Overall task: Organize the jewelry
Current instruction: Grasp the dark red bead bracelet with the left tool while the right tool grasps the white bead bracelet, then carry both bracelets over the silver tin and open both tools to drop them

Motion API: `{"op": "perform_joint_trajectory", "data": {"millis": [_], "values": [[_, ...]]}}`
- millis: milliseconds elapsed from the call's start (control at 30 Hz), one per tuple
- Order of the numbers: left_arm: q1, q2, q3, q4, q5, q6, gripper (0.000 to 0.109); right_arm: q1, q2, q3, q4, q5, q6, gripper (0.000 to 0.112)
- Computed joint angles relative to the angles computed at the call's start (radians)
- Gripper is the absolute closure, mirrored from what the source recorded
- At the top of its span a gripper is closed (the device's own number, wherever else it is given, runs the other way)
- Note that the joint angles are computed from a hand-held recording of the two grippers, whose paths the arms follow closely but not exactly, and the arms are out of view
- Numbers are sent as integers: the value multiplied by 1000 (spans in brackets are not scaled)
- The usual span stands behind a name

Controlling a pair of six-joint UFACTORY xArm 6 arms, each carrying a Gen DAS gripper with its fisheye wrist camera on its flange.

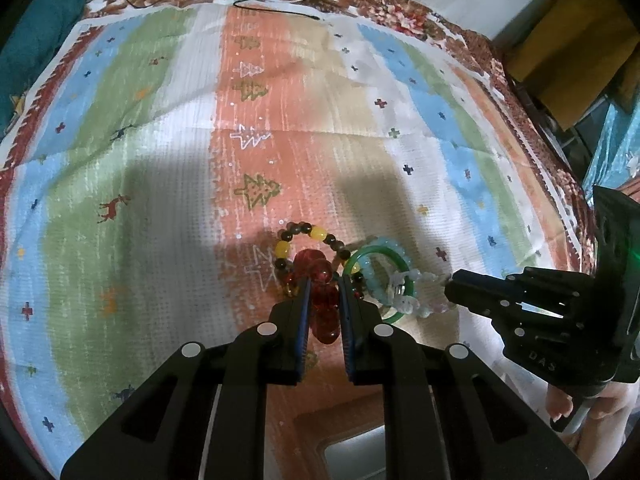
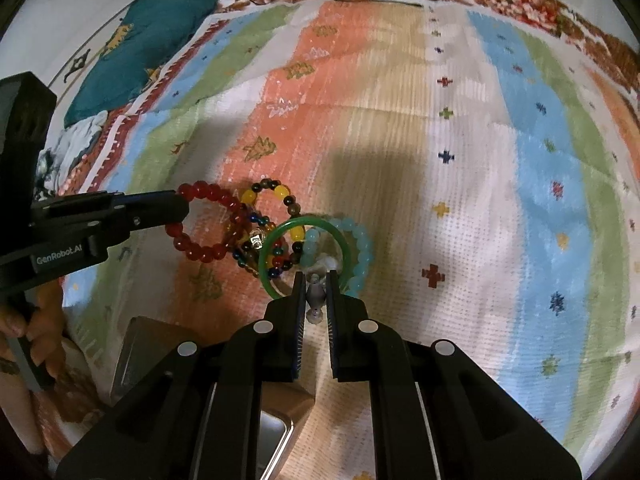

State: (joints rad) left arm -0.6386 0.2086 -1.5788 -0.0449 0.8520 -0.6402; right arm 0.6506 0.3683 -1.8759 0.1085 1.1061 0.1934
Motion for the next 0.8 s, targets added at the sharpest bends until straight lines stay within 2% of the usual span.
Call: {"op": "perform_joint_trajectory", "data": {"millis": [567, 800], "values": [[-32, -57, 43, 71, -15, -63, 96, 32, -99, 114, -87, -66, 48, 101], [-45, -101, 81, 100, -50, -96, 96, 45, -161, 169, -100, -143, 68, 101]]}}
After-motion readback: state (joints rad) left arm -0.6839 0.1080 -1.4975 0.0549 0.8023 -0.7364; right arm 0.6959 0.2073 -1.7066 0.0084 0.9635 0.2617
